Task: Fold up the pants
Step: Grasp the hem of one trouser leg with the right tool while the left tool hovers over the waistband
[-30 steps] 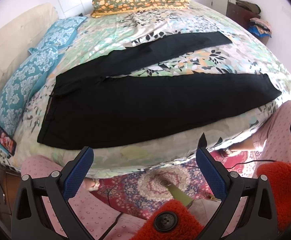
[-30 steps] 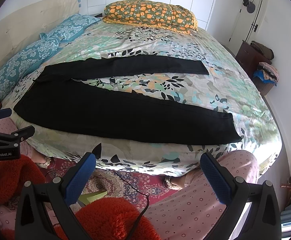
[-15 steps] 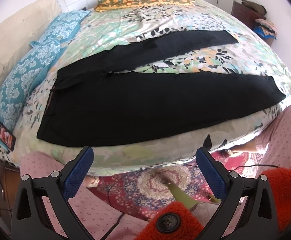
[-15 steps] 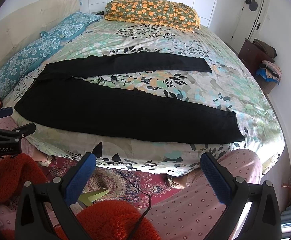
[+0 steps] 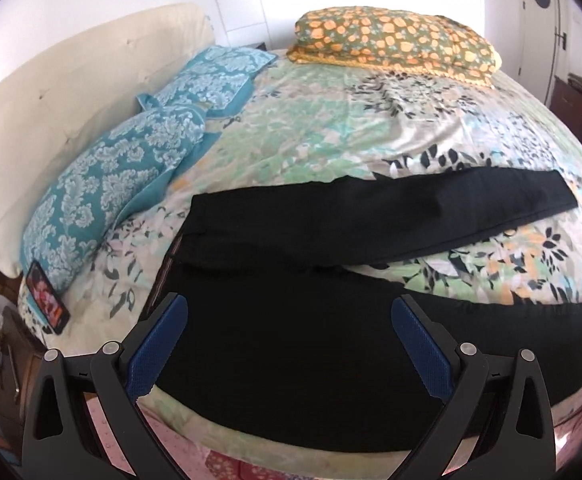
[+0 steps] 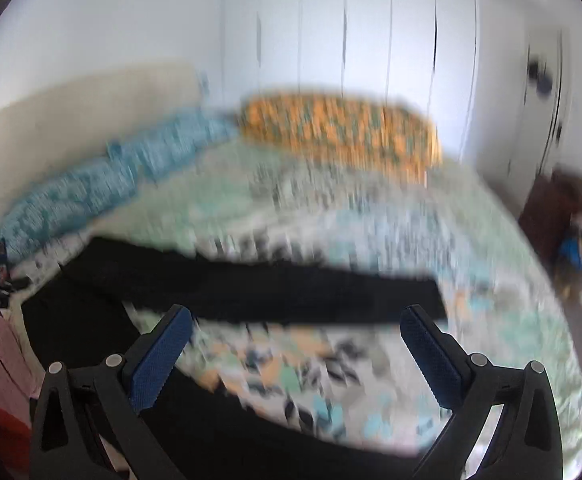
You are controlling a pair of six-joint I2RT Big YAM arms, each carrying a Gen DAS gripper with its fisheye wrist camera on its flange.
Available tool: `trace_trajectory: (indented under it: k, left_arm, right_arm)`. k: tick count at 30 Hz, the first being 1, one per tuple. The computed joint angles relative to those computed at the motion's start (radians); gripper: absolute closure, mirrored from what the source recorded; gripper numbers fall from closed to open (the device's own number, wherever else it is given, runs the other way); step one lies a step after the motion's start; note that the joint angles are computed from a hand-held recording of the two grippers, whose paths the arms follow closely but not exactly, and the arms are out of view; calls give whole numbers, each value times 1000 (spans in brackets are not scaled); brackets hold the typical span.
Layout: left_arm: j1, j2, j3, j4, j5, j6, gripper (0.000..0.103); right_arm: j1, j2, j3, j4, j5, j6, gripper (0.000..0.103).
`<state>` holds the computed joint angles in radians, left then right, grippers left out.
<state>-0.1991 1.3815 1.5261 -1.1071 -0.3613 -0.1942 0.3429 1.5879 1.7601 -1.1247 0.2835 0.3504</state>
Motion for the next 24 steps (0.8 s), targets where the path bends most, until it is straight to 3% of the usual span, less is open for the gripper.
trace_trajectory:
  k: [1, 3, 5, 7, 9, 11, 16, 18, 19, 20, 24]
  left_arm:
    - [8, 14, 0, -7, -5, -8, 1]
    - [23, 47, -8, -26, -23, -27, 1]
    - [34, 72, -14, -44, -32, -43, 1]
    - [48, 108, -11, -62, -39, -60, 1]
    - [66, 149, 11, -69, -47, -75, 1]
    - [78, 184, 42, -65, -53, -85, 1]
    - [117, 291, 173, -114, -30, -163, 1]
    - [121, 302, 186, -121, -15, -196, 1]
    - [120, 304, 185, -123, -13, -201, 1]
    - [117, 306, 182, -122, -12, -196, 1]
    - [104, 321, 163, -94, -42, -156, 1]
  right_arm:
    - [-65, 43, 27, -33, -22, 1, 0]
    - [-192, 107, 33, 7, -63, -14, 0]
    - [-300, 231, 153, -56, -112, 13, 2]
    - [-389, 339, 279, -85, -224, 90, 7]
    - [-438, 420, 365, -62, -319, 156, 9]
    - [-452, 511, 484, -78, -358, 184, 12]
    - [-444, 812, 926, -310, -301, 125, 14]
    - [-443, 812, 903, -287, -334, 80, 35]
    - [-438, 765, 820, -232, -318, 43, 55]
    - [-436, 726, 755, -205, -306, 17, 95]
    - [-442, 528, 432, -65, -286, 38, 97]
